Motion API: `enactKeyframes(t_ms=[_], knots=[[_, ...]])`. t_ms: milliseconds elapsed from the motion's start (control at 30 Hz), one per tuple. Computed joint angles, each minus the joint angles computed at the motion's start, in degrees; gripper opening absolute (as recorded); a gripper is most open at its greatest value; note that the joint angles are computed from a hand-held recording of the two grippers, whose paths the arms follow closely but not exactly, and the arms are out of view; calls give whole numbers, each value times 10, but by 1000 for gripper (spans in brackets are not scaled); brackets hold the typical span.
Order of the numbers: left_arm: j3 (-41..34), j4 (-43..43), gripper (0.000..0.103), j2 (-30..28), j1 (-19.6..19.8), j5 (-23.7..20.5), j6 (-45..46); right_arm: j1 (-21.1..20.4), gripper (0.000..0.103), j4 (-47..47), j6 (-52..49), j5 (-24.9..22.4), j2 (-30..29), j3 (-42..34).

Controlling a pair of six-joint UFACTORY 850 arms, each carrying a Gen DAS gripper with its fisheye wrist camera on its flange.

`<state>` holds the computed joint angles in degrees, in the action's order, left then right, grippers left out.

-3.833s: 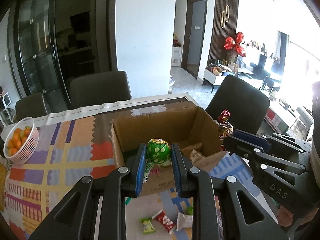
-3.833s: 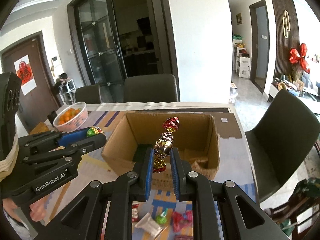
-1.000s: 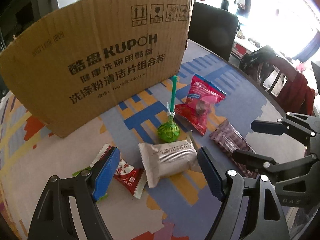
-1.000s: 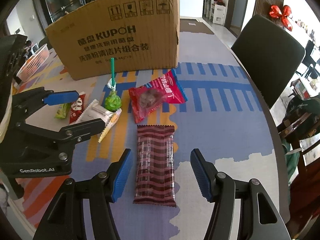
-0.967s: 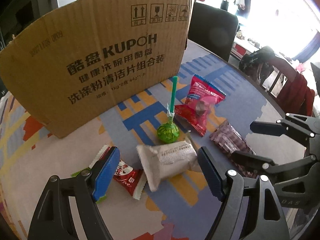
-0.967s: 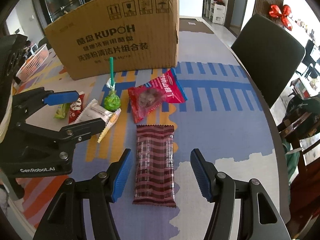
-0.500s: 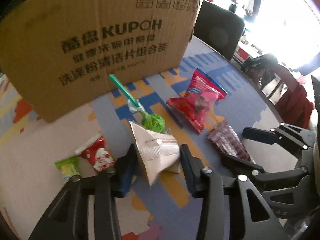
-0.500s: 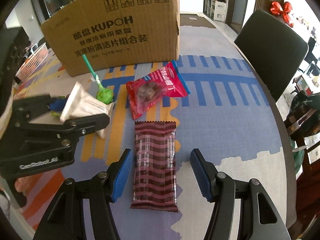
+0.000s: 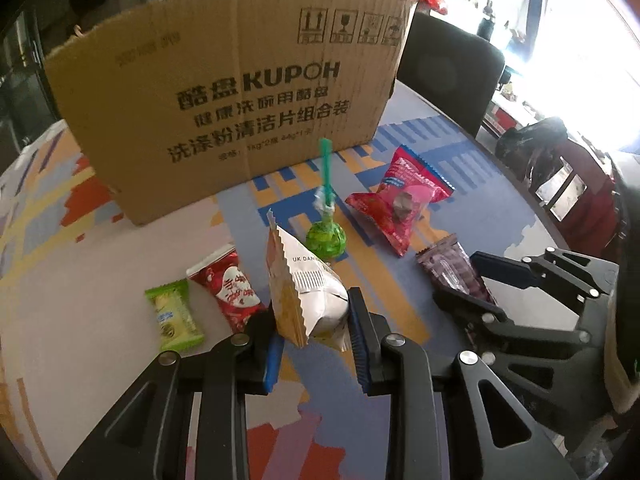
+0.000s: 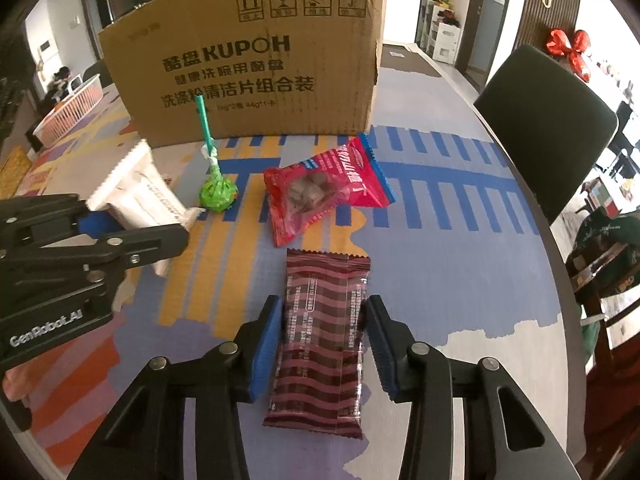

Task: Organize snacks
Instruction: 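Grasp the white bread pack with the left tool while the right tool grasps the striped bar pack, then carry both held packs over the box and open both tools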

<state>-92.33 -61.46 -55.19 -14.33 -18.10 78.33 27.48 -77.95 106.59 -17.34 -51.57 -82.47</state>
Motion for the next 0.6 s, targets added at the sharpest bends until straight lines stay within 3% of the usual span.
enactKeyframes(t_ms=[200,600], knots=[[41,-70,29,29,-3,21,61,-7,39,-39,48,26,10,14],[76,-219,29,66,8,16,177,-1,39,-202,200,13,52,43]])
